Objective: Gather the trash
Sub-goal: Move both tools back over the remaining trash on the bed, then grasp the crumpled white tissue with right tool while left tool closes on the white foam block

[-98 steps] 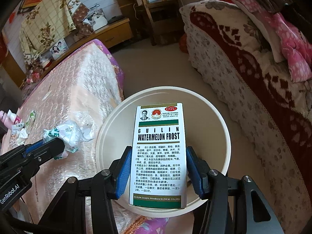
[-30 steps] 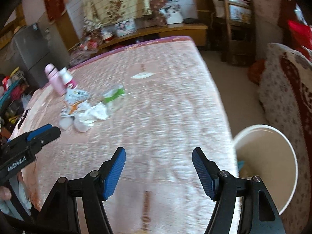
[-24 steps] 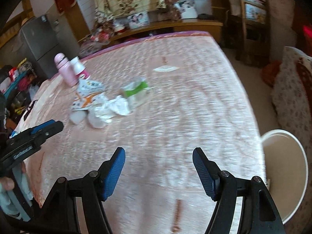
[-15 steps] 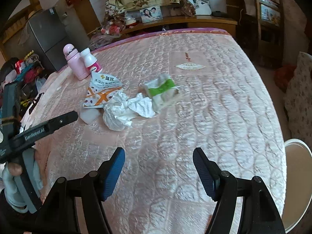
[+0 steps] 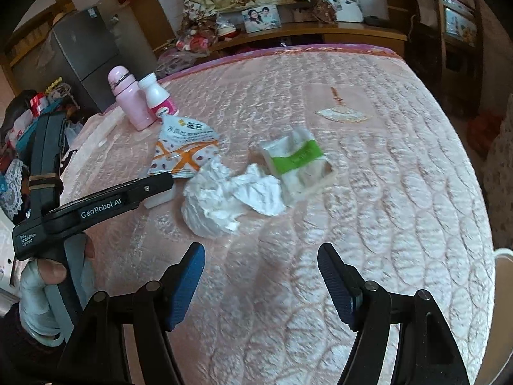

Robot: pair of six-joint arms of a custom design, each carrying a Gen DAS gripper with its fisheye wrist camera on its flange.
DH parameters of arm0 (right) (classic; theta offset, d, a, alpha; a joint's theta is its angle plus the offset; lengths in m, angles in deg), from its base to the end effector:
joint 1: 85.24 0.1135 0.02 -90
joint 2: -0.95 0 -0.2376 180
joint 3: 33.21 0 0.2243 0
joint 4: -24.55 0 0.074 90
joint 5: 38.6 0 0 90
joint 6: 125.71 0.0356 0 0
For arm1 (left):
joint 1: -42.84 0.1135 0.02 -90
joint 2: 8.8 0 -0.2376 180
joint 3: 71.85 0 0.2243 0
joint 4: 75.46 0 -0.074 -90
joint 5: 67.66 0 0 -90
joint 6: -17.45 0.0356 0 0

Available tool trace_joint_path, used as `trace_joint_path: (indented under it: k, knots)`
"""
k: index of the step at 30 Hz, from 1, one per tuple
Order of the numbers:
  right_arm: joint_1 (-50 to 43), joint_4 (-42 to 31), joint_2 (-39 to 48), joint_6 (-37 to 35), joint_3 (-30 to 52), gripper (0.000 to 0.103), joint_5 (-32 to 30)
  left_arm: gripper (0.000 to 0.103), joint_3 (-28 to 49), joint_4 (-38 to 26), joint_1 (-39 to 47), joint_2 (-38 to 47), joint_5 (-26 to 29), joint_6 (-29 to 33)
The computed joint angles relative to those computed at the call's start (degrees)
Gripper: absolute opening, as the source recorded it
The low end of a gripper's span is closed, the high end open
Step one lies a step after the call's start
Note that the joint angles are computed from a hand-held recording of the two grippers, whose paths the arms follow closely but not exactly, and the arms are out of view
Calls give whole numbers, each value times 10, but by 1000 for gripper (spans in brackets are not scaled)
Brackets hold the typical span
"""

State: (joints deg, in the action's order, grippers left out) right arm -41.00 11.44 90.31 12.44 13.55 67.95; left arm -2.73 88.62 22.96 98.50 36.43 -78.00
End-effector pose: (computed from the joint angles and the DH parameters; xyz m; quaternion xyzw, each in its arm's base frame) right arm 0.1814 0.1625 0.1099 0.0747 0.9436 0.1153 0.3012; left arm 0.3080 -0.1206 0.1138 0.1561 0.9319 -0.1809 0.2728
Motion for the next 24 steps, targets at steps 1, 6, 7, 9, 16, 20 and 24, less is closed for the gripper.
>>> trace_joint_path:
  k: [1,6,7,9,16,20,24]
  knots:
    - [-1,3,12,-6,10,71,-2,41,-1,-4,9,-1,14,7]
    - [-10,29,79,-35,63,74,-11,32,-28,-32,54,-41,52,42]
    - [-15,33,94,-39,76,74,-15,31,-37,-39,62,-54,56,49]
    - [-23,41,126,-45,102,74,-21,31,-54,-57,78,-80,68,66]
    - [-28,75,201,-69,149,35,-22,32,-133,-70,113,-161,78,113]
    - [-6,90,160,-62,108,24,-20,32,-157,-98,138,-195,103,140]
    - [29,81,89,-49,55,23,-7,40,-190,-128,141,-238,101,177]
